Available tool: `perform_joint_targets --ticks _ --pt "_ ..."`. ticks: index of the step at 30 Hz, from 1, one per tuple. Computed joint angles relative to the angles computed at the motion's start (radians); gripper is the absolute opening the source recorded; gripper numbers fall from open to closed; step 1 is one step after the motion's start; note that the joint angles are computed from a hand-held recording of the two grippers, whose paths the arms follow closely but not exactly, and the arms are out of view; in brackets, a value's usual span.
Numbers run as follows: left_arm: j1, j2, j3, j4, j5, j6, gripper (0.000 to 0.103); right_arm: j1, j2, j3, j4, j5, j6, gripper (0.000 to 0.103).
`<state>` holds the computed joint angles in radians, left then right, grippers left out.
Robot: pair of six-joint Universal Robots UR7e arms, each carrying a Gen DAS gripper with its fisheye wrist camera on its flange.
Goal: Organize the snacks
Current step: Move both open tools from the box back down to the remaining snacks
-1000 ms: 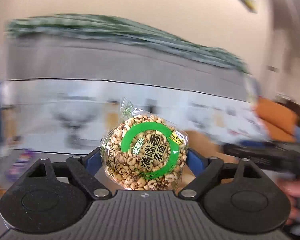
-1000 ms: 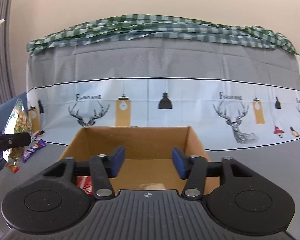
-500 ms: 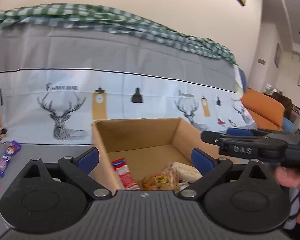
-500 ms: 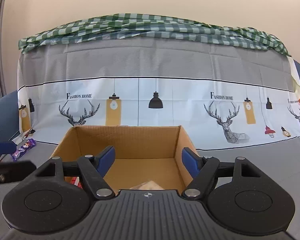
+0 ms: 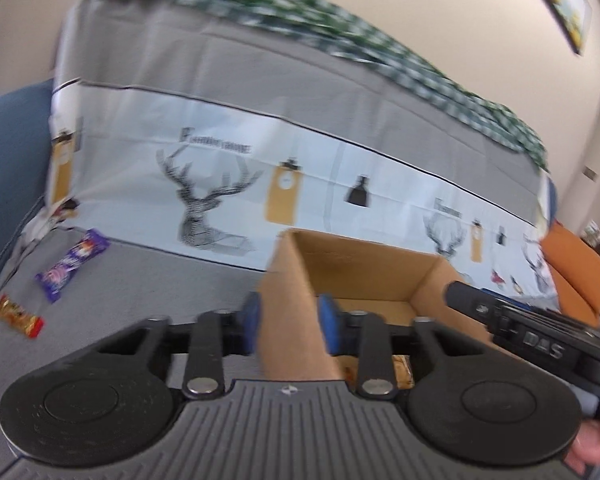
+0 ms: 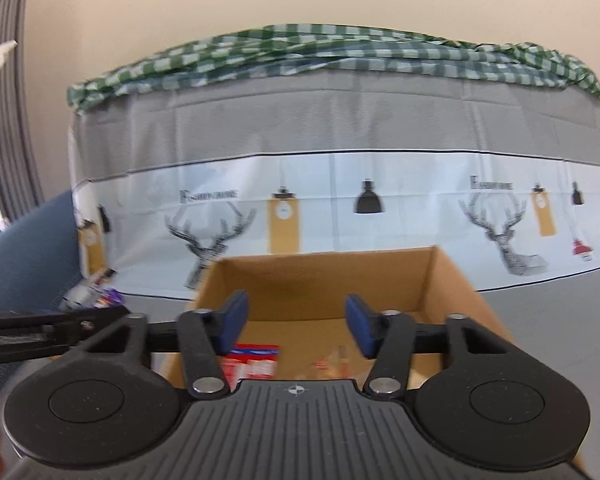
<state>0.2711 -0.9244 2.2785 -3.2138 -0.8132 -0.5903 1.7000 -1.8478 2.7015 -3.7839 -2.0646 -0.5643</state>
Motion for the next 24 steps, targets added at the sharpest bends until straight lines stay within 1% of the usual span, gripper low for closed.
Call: perform_joint_targets --ticks 2,5,7,9,11,12,14,15,16,17,19,21,24 --pt "0.015 -0.012 0.001 0.034 0.028 -0.057 0.030 0.021 0.029 -0.002 -0.014 0.017 0.022 0.035" --pt "0.039 -0.027 0.014 0.067 0.089 -0.139 0.030 0.052 0.078 -0.004 -0.040 0.037 0.039 0.035" --pt "0.047 -0.023 0.035 0.071 0.159 -0.176 0.030 0.066 0.103 -0.005 -0.041 0.053 0.051 0.035" --pt "0.055 -0.007 0.058 0.090 0.249 -0.225 0.030 0.077 0.128 -0.006 -0.040 0.067 0.060 0.035" --pt "0.076 -0.005 0.074 0.168 0.317 -0.332 0.030 0.086 0.146 -0.008 -0.034 0.076 0.069 0.035" --pt "0.092 -0.012 0.076 0.237 0.344 -0.408 0.030 0.088 0.152 -0.008 -0.031 0.083 0.073 0.035" --pt "0.132 -0.041 0.065 0.398 0.362 -0.574 0.030 0.090 0.158 -0.011 -0.011 0.097 0.084 0.035" --pt "0.153 -0.055 0.060 0.442 0.362 -0.637 0.034 0.088 0.154 -0.013 0.007 0.108 0.092 0.035" --pt "0.169 -0.065 0.055 0.482 0.371 -0.691 0.040 0.085 0.150 -0.015 0.028 0.123 0.099 0.035" --pt "0.180 -0.071 0.050 0.525 0.389 -0.738 0.044 0.085 0.151 -0.018 0.039 0.131 0.105 0.035" --pt "0.201 -0.074 0.041 0.567 0.416 -0.801 0.060 0.090 0.164 -0.025 0.045 0.134 0.109 0.035" --pt "0.225 -0.078 0.015 0.656 0.419 -0.873 0.070 0.091 0.174 -0.030 0.052 0.138 0.117 0.035" --pt "0.258 -0.069 -0.017 0.701 0.404 -0.910 0.070 0.088 0.181 -0.035 0.070 0.143 0.132 0.035"
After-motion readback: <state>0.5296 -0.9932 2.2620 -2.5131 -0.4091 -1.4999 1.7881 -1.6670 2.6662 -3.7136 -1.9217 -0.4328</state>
